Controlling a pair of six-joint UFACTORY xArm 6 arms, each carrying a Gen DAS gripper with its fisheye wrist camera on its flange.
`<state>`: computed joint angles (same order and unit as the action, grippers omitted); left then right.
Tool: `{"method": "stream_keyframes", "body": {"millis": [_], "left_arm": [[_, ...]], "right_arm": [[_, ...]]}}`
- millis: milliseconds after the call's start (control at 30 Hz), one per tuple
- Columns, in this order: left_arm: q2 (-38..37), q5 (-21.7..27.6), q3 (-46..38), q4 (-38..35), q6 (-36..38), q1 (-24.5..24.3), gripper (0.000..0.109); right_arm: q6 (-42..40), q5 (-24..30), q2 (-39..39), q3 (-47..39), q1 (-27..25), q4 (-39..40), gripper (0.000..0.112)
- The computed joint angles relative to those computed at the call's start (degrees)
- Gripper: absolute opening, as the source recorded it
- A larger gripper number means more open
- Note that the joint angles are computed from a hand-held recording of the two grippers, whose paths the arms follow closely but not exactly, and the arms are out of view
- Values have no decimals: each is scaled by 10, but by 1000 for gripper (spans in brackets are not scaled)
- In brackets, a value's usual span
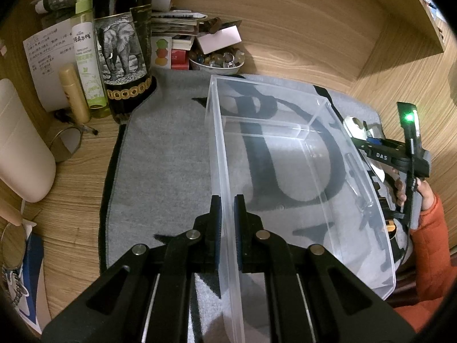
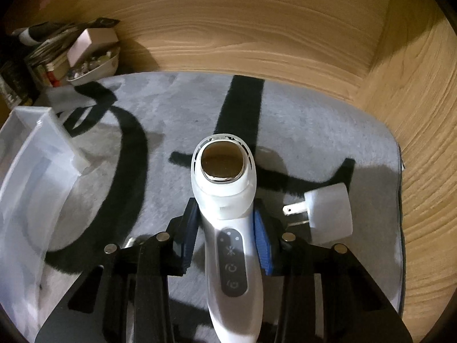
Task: Organize rigid objects
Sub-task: 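Lift the white device with the right gripper and lower it into the box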
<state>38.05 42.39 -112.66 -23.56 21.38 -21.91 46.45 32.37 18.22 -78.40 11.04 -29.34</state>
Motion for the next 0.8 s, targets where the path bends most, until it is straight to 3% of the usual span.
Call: {"method": "stream_keyframes", "body": {"millis": [300, 800], "left_arm": [[-3, -13, 8, 6, 6, -3, 8], [-13, -37, 32, -24, 51, -3, 9]], "right_arm": [[96, -33, -80, 67, 23, -101, 33], [206, 2, -135, 40, 118, -264, 33]]}}
